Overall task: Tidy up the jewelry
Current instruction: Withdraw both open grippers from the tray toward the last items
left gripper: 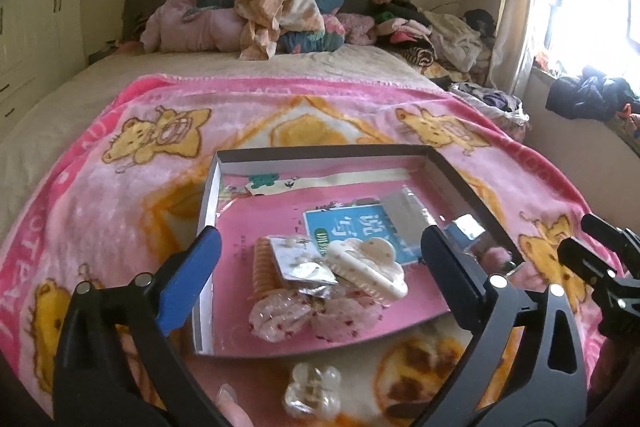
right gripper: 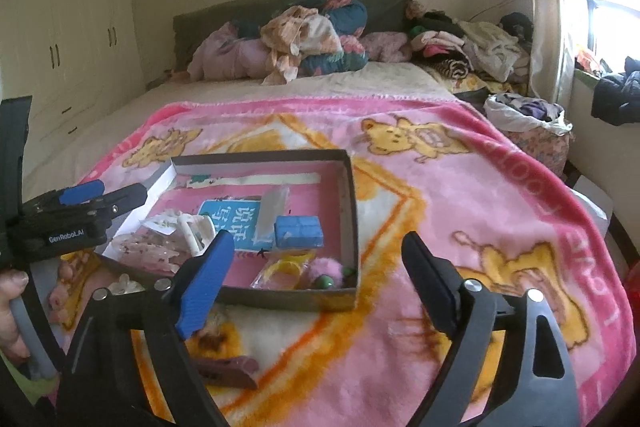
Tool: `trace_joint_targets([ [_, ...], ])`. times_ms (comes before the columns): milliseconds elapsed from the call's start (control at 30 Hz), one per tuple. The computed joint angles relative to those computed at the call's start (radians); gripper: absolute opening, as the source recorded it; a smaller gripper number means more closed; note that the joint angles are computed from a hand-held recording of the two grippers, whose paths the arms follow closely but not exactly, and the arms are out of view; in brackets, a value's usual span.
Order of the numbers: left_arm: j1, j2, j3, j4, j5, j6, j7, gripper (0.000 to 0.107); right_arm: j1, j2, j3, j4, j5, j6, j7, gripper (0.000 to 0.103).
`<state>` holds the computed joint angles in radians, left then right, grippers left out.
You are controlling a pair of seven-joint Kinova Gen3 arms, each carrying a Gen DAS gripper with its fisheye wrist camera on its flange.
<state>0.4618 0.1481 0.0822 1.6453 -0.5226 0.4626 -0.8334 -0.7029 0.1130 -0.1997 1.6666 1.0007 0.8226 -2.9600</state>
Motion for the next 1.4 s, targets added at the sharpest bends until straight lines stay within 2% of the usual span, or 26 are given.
trace_joint_targets([
  [133, 0.016, -0.025, 0.01, 0.015, -0.021, 0.006, 0.019, 0.091, -0.006, -0.03, -0.014, 0.022, 0.013, 0.024, -0.021, 0.085],
  [500, 0.035, -0.092, 0.072, 0.081, -0.191, 0.044, 0.171, 0.091, -0.007, -0.087, -0.079, 0.085, 0.046, 0.062, -0.067, 0.088],
  [833, -0.004, -0.147, 0.139, 0.147, -0.219, 0.048, 0.224, 0.091, -0.021, -0.106, -0.123, 0.113, 0.068, 0.101, -0.105, 0.088],
  [1400, -0.051, -0.202, 0.209, 0.246, -0.226, 0.049, 0.268, 0.091, -0.073, -0.096, -0.155, 0.165, 0.057, 0.093, -0.151, 0.088],
])
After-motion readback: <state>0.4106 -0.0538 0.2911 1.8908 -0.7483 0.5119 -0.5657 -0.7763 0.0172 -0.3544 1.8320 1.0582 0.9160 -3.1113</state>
